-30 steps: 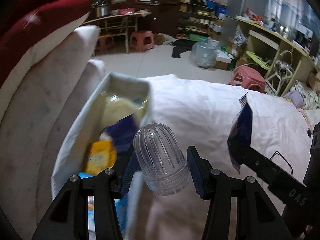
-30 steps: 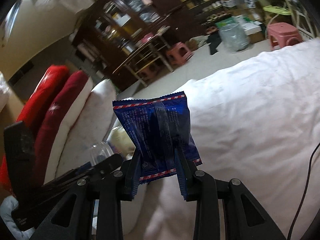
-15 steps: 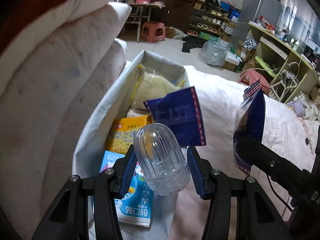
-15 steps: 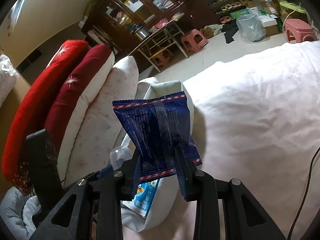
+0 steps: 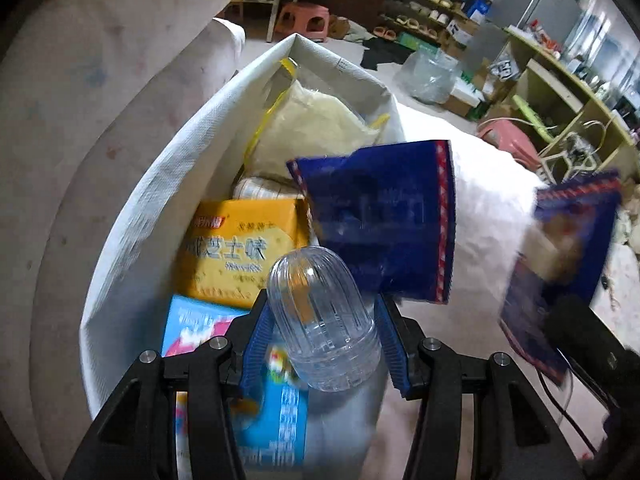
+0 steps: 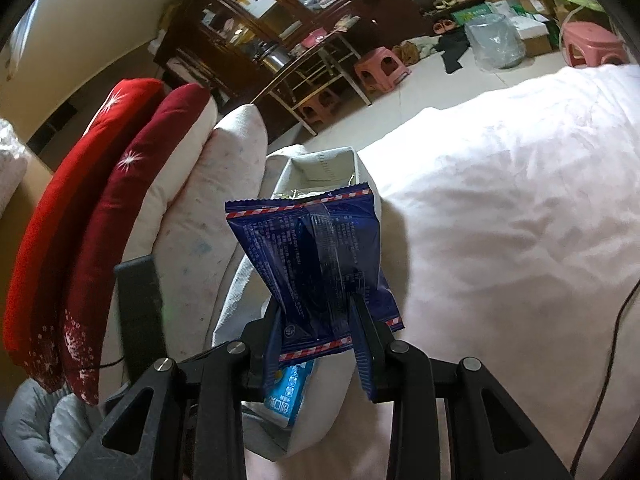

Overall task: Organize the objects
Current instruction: 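Lower the clear cup into the bin and open the left tool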

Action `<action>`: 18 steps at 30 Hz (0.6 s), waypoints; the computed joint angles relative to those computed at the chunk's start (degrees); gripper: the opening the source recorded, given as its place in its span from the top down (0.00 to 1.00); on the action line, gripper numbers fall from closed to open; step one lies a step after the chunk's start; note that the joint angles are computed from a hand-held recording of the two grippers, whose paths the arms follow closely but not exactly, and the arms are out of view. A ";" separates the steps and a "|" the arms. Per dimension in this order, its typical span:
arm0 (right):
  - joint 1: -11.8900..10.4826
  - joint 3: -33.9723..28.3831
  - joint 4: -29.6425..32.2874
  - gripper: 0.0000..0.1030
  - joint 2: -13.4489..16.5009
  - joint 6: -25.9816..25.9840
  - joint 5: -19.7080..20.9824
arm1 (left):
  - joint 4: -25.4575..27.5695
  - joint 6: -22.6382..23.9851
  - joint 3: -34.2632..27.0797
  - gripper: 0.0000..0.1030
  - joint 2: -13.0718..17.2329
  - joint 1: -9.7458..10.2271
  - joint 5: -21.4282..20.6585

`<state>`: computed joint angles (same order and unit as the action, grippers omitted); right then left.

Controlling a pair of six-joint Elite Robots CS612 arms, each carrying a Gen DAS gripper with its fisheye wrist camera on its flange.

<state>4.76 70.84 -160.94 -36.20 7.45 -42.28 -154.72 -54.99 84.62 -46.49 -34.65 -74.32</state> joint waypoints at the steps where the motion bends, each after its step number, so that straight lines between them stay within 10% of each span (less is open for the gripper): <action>1: -0.16 0.01 -0.16 0.70 0.04 0.46 -0.03 | 0.18 0.22 -0.81 0.51 0.38 0.18 -0.35; 11: -1.05 -0.26 -1.60 0.70 0.53 4.20 1.53 | 5.38 -1.82 -10.65 0.54 5.87 3.37 -0.35; 18: -1.07 -0.50 -0.84 0.70 0.62 3.09 1.03 | 0.10 -1.72 -4.27 0.55 2.07 0.43 7.35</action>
<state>3.69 70.35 -161.78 -35.58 10.54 -41.25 -154.62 -56.71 80.36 -44.42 -34.22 -66.97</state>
